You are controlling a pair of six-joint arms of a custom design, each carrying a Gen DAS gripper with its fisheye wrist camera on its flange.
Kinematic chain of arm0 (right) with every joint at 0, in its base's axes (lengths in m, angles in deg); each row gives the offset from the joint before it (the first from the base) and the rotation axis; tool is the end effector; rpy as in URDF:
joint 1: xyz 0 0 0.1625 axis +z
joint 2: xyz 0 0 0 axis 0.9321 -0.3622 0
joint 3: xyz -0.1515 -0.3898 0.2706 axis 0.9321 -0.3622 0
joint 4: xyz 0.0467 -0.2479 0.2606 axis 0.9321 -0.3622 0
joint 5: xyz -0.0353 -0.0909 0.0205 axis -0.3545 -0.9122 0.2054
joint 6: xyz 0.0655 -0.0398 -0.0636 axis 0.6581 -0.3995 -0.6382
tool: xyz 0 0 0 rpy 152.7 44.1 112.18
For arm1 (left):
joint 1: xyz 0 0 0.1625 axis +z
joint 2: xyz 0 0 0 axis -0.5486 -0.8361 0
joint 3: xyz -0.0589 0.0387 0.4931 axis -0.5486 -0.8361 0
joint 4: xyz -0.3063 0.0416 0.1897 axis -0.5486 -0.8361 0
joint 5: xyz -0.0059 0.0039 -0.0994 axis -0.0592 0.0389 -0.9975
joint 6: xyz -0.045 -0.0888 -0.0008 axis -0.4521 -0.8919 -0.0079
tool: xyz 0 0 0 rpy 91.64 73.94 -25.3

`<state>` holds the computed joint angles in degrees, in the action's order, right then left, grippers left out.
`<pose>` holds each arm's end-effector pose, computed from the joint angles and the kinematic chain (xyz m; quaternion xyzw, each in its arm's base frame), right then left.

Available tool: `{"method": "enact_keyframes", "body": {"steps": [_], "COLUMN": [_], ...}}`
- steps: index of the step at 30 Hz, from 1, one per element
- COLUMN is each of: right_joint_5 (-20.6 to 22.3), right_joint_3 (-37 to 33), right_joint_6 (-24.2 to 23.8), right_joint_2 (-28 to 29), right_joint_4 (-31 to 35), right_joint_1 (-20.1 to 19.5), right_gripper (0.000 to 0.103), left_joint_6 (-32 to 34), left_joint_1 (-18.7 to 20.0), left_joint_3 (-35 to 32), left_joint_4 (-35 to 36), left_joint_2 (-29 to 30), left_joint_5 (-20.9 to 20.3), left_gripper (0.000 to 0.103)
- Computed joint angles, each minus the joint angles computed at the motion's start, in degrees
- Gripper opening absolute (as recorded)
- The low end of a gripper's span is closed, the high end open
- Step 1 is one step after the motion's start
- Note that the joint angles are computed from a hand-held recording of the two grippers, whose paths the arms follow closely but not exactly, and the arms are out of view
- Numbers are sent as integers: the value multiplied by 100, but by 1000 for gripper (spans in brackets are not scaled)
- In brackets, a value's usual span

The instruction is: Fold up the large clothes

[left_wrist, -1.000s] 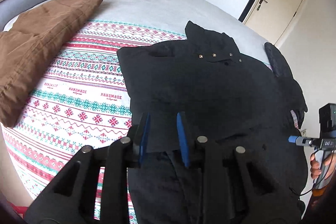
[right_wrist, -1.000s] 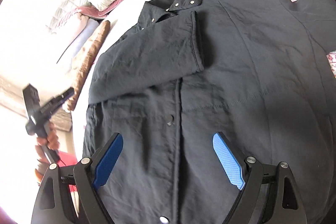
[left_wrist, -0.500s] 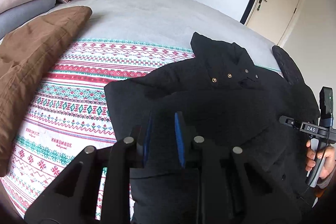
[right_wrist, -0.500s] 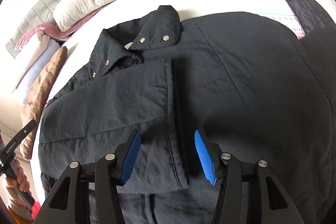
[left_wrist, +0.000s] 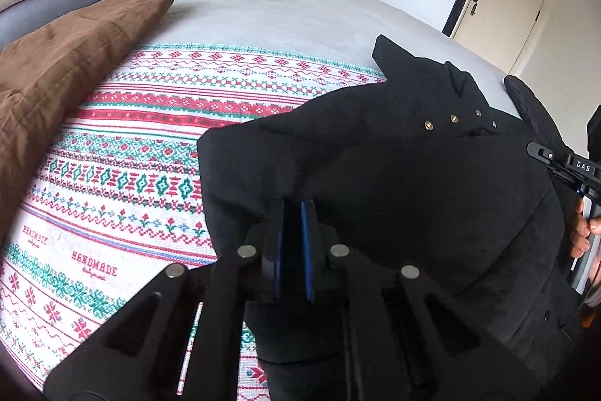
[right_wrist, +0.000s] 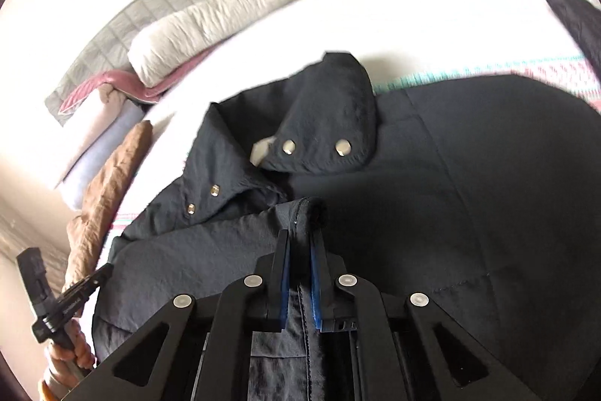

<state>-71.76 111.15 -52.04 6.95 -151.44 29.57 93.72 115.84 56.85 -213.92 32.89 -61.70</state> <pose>0.1975 -0.6911 0.0747 0.0802 -0.9051 0.3722 0.1893 0.0844 -0.6699 0.2494 0.1899 0.9101 -0.2927 0.2234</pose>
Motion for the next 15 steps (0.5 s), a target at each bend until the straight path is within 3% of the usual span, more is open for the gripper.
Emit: {"method": "enact_keyframes", "body": {"steps": [1,4,6,10,12,15], "right_joint_5": [-206,-1301,-1492,-1784,-1931,-1775], "right_joint_3": [-13,-420,-437,-429,-490,-618], "right_joint_6": [-171,-611,-775,-565,-671,-979], "right_joint_2": [43,368,459,353,377,504], "right_joint_4": [-103,394,237,336,27,-379], "right_joint_1": [15,84,123,283,387,575], "right_gripper": [7,7,8,15,18,34], "left_joint_6": [4,67,61,149,29,-43], "left_joint_1": [27,14,-34,-81,-110,-197], "left_joint_3": [13,61,38,1,-117,-208], "left_joint_4": [-27,-161,9,-77,-4,138], "left_joint_2": [28,64,-22,-187,-169,-68], "left_joint_5": [-30,30,80,90,164,131], "left_gripper": [10,10,10,10,10,10]}}
